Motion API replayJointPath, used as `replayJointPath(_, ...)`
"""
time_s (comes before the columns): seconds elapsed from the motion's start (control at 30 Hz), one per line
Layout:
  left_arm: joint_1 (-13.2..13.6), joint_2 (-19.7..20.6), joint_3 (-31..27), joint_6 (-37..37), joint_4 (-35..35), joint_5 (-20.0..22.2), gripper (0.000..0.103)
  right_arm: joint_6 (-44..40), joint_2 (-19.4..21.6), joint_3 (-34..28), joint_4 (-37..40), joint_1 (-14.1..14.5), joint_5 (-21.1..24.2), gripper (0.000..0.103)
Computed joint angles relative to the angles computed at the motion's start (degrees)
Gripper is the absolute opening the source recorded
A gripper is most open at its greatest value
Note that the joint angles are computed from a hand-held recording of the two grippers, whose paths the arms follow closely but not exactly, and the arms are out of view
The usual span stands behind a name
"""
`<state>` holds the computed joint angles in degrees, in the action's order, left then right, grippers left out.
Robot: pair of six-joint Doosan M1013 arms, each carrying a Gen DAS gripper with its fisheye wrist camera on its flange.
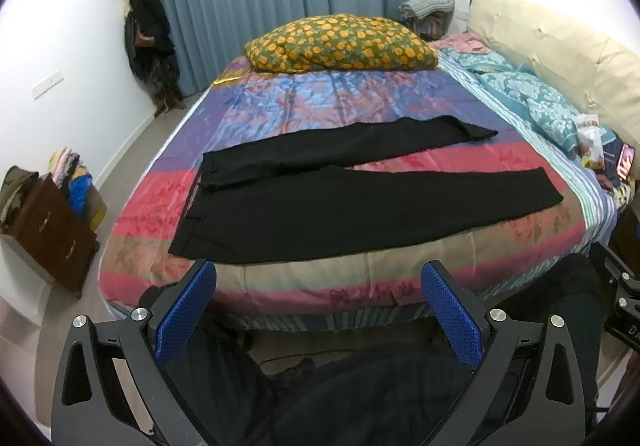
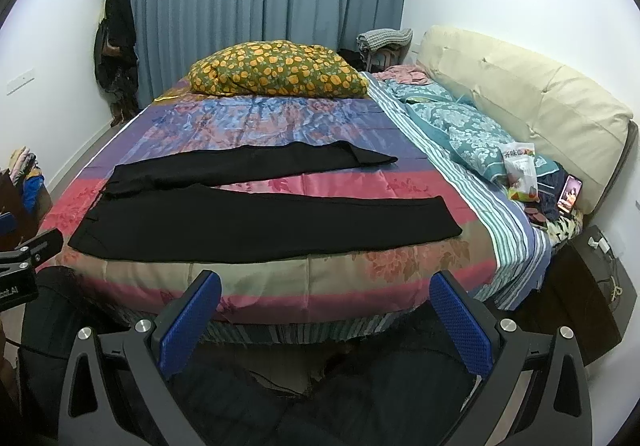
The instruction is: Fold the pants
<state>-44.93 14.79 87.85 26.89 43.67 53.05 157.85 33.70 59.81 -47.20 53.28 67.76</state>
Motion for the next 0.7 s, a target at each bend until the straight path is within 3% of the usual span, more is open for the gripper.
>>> replayJointPath(0.7,-0.3,0.1,0.2,-0.6,0.4,0.1,0.102,-0.6,0.4,-0.7,-0.2,-0.1,1.6,0.103)
